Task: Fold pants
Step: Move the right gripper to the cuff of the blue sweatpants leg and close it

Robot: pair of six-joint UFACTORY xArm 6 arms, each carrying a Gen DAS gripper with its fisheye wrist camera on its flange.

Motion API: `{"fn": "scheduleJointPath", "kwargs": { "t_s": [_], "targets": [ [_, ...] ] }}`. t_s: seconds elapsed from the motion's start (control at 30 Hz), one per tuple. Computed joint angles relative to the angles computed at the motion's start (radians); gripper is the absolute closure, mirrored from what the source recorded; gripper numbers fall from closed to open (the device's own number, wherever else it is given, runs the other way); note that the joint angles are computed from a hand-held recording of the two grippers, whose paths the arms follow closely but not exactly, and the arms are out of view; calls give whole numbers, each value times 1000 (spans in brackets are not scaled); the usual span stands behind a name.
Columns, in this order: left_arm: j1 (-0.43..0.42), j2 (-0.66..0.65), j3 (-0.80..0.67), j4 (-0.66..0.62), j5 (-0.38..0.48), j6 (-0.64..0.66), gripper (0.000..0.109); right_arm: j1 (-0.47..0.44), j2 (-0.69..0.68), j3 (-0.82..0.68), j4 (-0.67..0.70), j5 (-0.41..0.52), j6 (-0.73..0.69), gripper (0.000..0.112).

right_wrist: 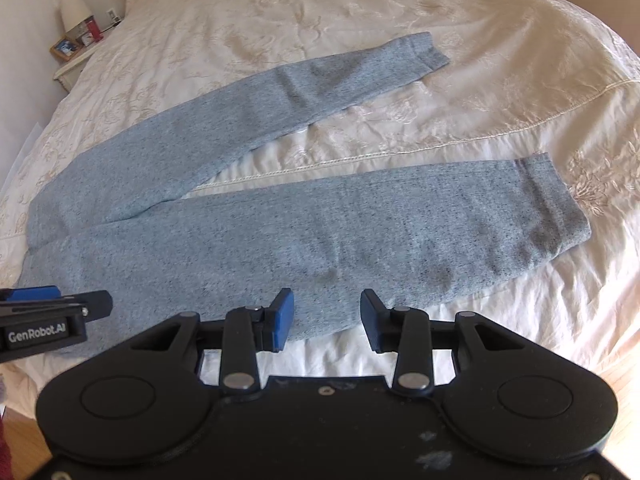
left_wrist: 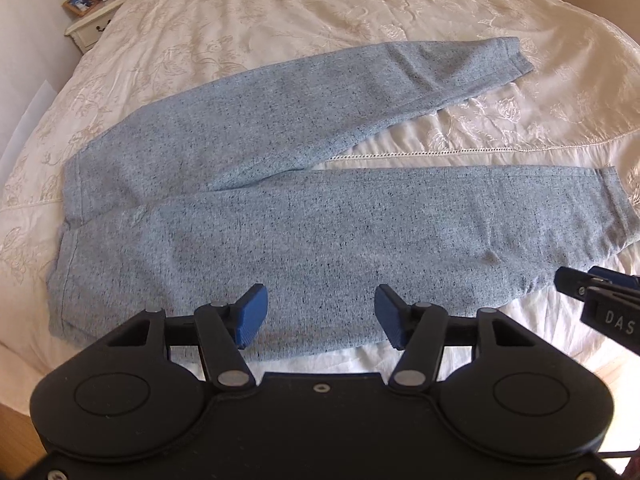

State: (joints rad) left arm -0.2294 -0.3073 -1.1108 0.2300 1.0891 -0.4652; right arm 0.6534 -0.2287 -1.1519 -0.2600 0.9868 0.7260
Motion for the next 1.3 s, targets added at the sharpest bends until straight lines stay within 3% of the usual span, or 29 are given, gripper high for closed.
{"fn": "scheduleJointPath", "kwargs": {
  "t_s": [0.2,0.4,0.57,0.7,0.93,1.07,1.27,1.3],
  "targets": [
    [23,105,-55,-61,-21,167,46,-77,-61,57,-81,69,127,73],
    [-20,204,-139,-69,-1,178,46,-218,-139,159,-120,97,91,73],
    [-90,296,-241,-42,49,96,46,-390,-133,230,-123,-3,-81,73],
    [-147,371,-337,-34,107,9,46,-502,-83,257,-85,-133,-246,73],
    [-225,471,-463,-7,190,-67,46,-606,61,235,59,-342,-514,73],
    [-243,515,-524,10,240,-112,46,-643,154,183,168,-380,-656,73],
    [-244,552,-574,20,287,-175,46,-669,249,83,355,-327,-810,71],
    [-241,555,-577,20,290,-181,46,-673,266,46,389,-276,-841,81]
  ]
}}
